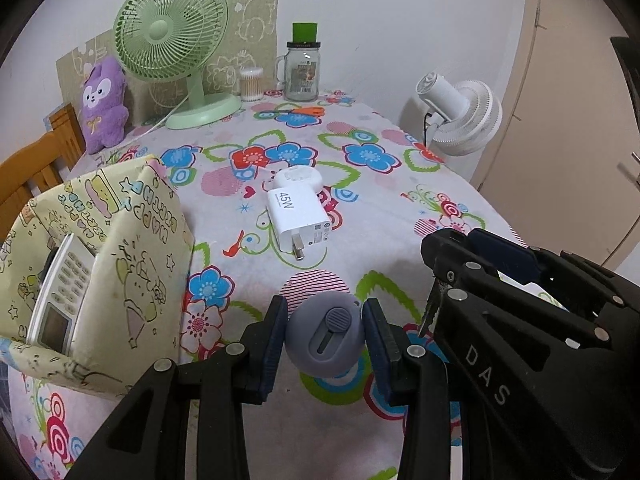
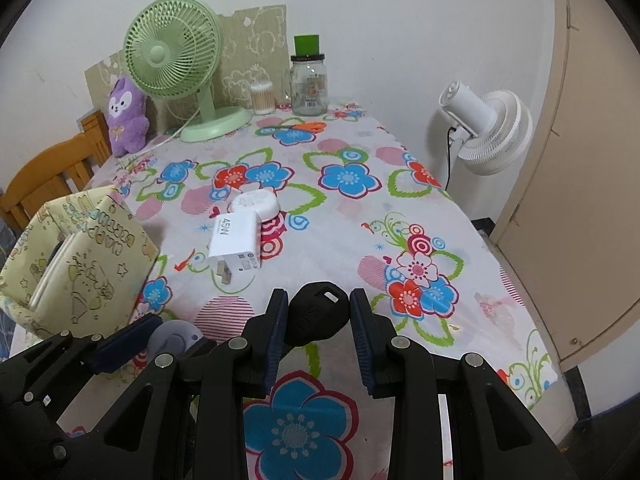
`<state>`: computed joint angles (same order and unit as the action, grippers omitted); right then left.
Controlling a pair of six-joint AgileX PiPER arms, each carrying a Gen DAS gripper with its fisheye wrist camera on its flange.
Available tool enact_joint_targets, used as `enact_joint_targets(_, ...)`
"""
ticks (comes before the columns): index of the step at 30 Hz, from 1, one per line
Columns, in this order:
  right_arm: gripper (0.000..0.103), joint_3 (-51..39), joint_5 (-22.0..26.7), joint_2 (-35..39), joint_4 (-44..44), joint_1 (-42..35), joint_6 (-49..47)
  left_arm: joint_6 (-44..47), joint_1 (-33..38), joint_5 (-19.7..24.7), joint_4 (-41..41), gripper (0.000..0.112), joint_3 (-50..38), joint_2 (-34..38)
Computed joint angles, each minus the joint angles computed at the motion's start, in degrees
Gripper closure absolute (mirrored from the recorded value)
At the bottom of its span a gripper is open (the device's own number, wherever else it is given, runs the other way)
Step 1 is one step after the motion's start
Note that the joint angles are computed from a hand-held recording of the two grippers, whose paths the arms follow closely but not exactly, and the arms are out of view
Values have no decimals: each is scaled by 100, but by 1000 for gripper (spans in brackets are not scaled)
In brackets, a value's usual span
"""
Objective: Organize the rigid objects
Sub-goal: 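Carry the lavender case with the left tool to the yellow box while the right tool carries the key there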
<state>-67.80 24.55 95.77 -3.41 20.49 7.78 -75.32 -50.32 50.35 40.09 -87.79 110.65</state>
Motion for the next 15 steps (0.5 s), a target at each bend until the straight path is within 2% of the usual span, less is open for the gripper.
enact_joint_targets(15, 68, 133, 382, -657, -642, 252, 680, 209, -226, 231, 68, 73, 82, -413)
